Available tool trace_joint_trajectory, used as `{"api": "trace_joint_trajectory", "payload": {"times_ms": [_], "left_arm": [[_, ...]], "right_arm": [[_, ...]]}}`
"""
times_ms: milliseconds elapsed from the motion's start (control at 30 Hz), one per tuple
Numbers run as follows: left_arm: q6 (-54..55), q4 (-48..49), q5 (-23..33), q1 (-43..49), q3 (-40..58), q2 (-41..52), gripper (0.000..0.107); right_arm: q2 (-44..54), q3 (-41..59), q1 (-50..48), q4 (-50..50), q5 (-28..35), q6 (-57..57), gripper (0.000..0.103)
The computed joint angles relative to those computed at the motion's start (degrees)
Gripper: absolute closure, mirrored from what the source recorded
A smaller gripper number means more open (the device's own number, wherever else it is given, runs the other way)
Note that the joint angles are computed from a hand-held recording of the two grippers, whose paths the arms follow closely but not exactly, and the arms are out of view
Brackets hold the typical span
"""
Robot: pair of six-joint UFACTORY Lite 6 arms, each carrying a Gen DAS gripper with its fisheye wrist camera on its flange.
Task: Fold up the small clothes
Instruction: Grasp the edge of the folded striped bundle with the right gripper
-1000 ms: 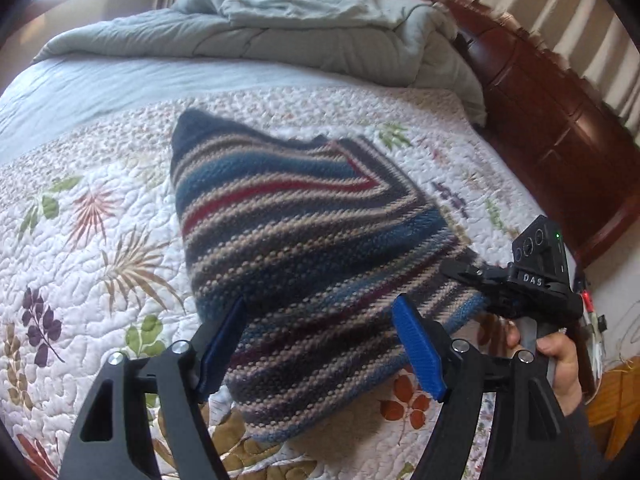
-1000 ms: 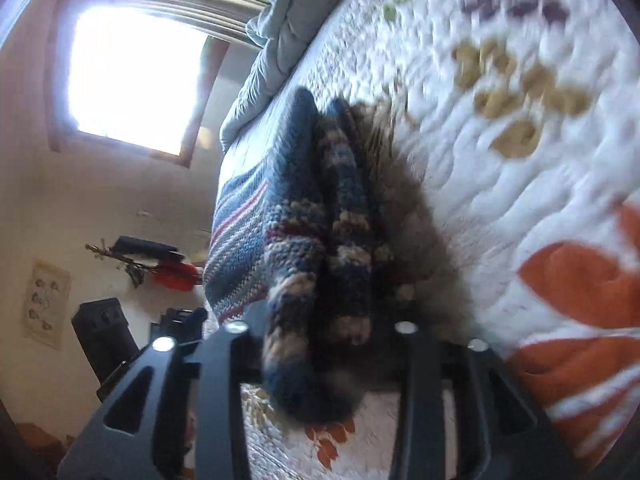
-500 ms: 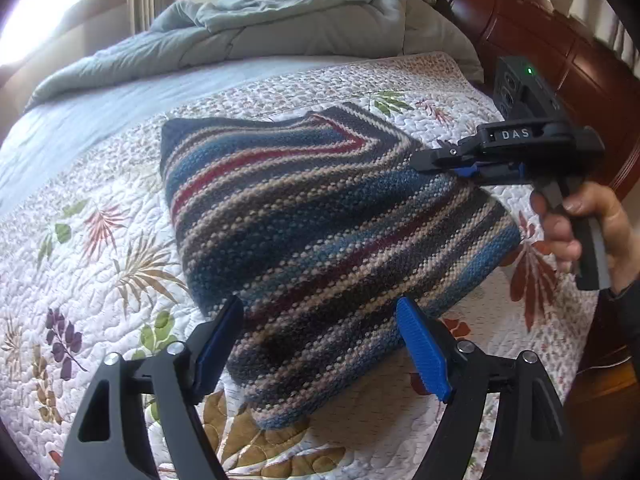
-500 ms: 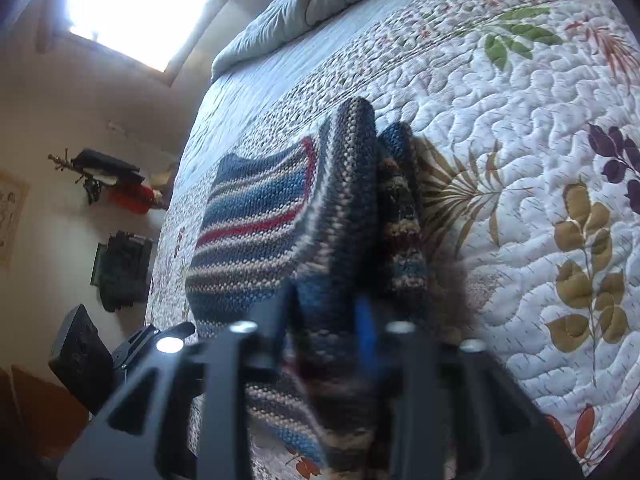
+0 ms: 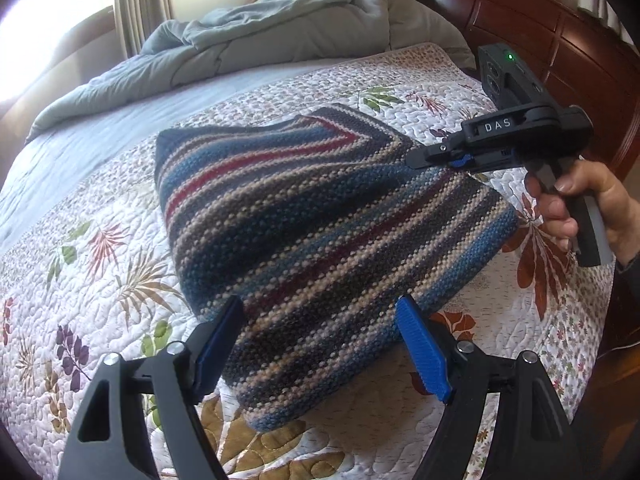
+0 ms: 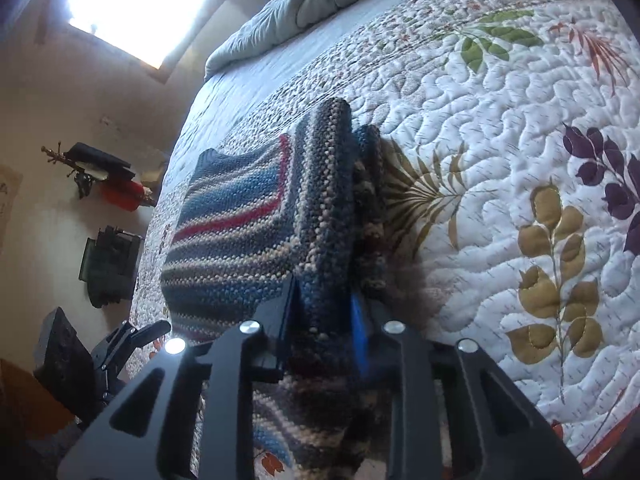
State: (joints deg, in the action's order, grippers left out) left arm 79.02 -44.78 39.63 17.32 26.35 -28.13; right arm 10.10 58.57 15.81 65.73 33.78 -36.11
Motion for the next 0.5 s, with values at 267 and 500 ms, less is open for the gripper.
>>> {"api": "trace_joint_trajectory", "payload": {"times_ms": [267, 500], "left_arm": [[1.5, -0.5, 1.1, 2.3, 0.9, 1.8, 0.028], [5.9, -2.3, 5.6, 8.9, 3.5, 3.0, 0.027]], "right_arm": [[6.8, 16.1, 1.0, -13.4, 2.3, 15.2, 0.041], [27.1, 42.1, 1.0, -22.5, 6.9, 28.2, 0.041]]}}
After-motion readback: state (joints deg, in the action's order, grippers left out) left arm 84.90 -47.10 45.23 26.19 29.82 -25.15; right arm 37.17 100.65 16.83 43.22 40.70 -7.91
